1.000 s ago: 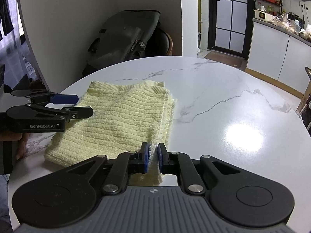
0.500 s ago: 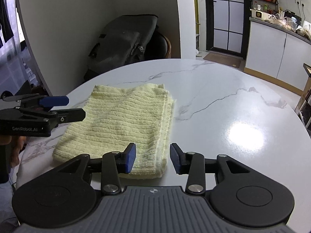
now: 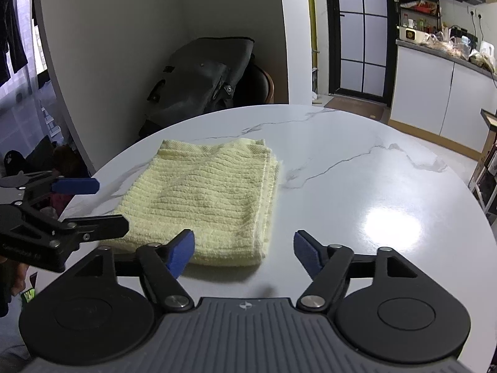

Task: Fold towel
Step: 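Open both grippers and pull them back from the folded towel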

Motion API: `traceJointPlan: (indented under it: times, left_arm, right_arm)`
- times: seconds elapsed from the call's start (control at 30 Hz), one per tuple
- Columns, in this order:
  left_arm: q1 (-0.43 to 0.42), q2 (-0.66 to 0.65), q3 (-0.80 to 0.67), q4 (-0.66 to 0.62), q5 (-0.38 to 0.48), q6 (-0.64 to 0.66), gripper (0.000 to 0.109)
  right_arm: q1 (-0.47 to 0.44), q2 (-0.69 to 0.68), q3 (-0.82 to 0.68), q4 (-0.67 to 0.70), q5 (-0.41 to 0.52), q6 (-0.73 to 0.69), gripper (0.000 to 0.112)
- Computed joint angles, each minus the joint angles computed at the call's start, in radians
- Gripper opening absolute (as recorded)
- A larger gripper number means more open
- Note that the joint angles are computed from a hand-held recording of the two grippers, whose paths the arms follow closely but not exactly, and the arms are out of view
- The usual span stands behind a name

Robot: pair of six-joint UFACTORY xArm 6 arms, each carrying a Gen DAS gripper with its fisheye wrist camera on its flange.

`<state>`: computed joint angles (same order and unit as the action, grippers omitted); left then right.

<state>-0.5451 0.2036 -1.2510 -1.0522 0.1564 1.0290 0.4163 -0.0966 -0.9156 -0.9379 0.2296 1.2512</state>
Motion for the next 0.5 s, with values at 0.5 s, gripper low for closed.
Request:
traceJointPlan:
  times: [0.5]
  left_arm:
    - [-0.060, -0.109, 0.147, 0.018, -0.082, -0.020, 0.103]
  right_arm:
    - [-0.005, -0.089, 0.094, -0.222, -0.049, 0.195, 0.097]
